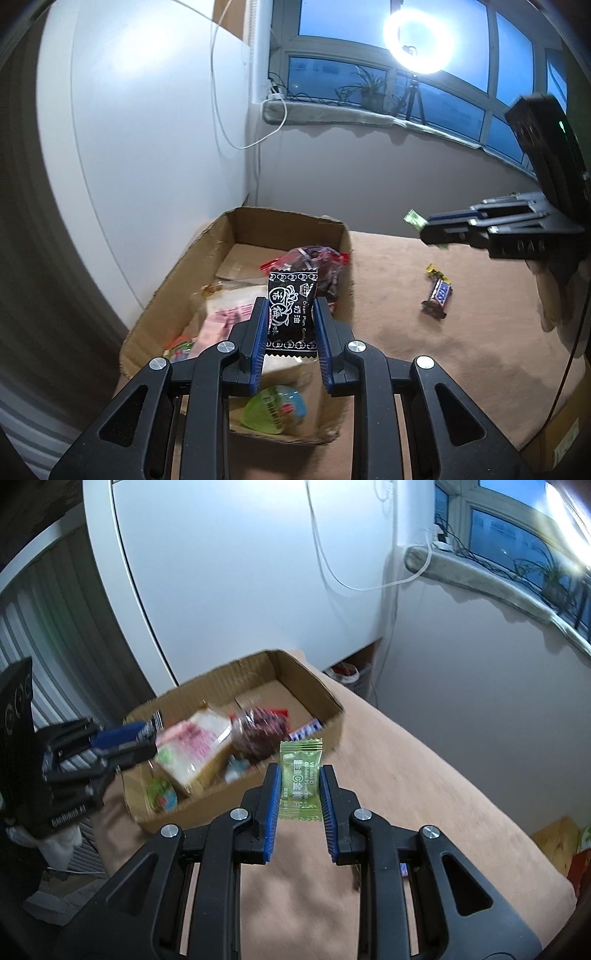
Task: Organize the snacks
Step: 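Carry the green and black candies into the box and open both grippers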
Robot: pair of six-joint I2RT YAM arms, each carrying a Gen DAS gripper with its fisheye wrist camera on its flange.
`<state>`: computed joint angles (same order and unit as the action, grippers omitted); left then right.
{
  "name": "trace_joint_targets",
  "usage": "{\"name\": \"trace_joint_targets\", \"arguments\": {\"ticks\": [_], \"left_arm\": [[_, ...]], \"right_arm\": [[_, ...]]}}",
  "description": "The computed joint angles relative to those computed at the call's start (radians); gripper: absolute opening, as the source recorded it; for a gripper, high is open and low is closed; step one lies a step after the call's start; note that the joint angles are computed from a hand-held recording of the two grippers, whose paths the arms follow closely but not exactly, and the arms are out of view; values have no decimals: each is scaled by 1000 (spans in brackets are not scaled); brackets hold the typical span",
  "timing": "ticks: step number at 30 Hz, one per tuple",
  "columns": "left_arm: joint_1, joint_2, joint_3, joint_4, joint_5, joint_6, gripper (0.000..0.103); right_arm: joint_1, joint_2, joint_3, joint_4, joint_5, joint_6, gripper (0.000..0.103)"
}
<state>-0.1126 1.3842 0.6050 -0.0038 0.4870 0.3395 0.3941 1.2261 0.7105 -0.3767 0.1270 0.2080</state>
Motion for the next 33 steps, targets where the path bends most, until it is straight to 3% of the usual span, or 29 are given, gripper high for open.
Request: {"name": "trace_joint_targets", "arguments": {"ticks": [17, 29, 30, 32, 33], "left_arm": [[59, 98, 37, 8, 12, 25, 23], [60, 117, 48, 0, 10, 25, 23], [60, 118, 48, 0, 7, 23, 23], [58, 119, 49, 2, 4, 17, 30], [58, 118, 49, 0, 7, 18, 30]], "right_arm": [[27, 318, 240, 78, -35, 11, 22], [58, 412, 317, 81, -34, 24, 24], [58, 413, 319, 79, -31, 24, 27], [59, 411, 319, 81, -22, 25, 55], [62, 403, 311, 91, -8, 25, 63]]}}
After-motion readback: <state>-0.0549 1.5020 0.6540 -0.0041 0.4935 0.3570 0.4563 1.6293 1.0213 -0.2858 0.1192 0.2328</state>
